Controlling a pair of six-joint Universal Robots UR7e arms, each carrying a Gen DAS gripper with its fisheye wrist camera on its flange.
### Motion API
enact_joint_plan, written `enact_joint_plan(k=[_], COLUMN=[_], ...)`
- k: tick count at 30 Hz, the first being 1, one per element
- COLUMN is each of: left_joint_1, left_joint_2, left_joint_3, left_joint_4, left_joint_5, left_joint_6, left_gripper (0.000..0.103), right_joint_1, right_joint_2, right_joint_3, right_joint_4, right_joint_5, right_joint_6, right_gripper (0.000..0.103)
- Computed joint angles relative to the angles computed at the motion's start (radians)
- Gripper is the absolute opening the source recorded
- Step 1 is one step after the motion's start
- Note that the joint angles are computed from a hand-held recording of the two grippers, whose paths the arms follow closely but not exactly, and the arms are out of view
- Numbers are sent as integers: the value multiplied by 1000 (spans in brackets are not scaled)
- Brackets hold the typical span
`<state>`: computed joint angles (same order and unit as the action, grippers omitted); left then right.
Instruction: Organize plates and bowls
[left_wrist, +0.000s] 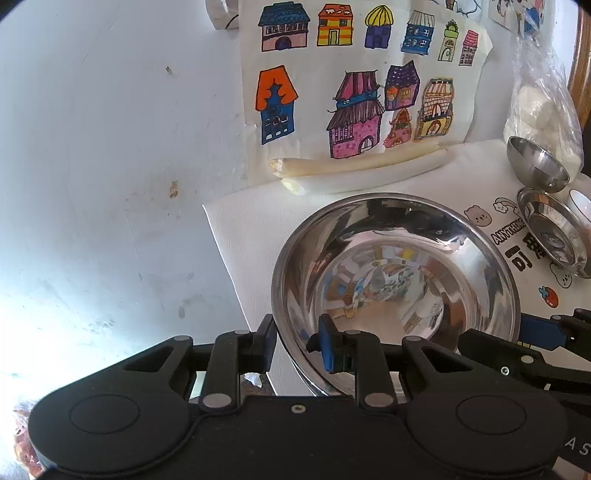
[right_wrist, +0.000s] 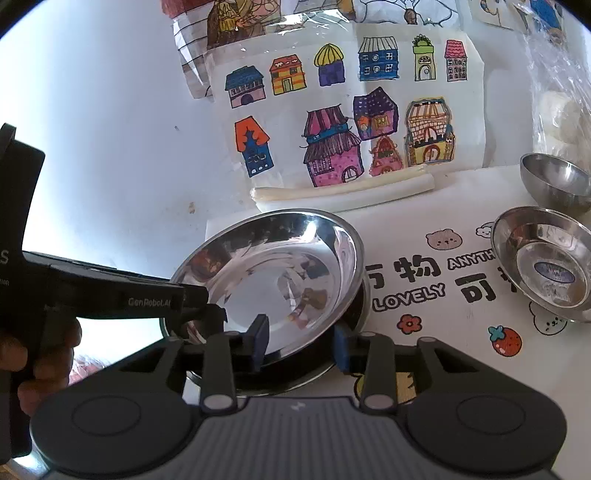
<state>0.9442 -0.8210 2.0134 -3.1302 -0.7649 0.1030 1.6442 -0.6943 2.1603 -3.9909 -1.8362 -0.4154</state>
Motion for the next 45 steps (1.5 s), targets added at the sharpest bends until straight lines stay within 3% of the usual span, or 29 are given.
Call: enact_joint_plan(k=[9, 13, 18, 23, 29, 37, 45], left_joint_1=[-8, -12, -23, -49, -90, -134, -151], left_joint_2=[0, -1, -5, 11, 60, 178, 305], left_joint_3=[9, 15, 24, 31, 16, -81, -232], left_joint_4=[-37, -55, -84, -162, -244, -252, -151], left_joint_5=[15, 25, 23, 16, -16, -73, -154], left_joint_6=[19, 22, 35, 70, 125, 167, 162], left_gripper=[31, 39, 49, 83, 102, 102, 102], right_joint_1=[-5, -12, -24, -53, -116, -238, -366], right_joint_2=[21, 11, -10, -37, -71, -127, -183], right_joint_3=[-1, 7, 27, 75, 142, 205, 243], right_joint_4=[-46, -39, -41, -104, -222, -360, -393], right_joint_5=[3, 20, 42, 85, 129, 135, 179], right_joint_6=[-37, -32, -14, -5, 13, 46, 76], right_gripper=[52, 67, 78, 89, 103, 103, 103])
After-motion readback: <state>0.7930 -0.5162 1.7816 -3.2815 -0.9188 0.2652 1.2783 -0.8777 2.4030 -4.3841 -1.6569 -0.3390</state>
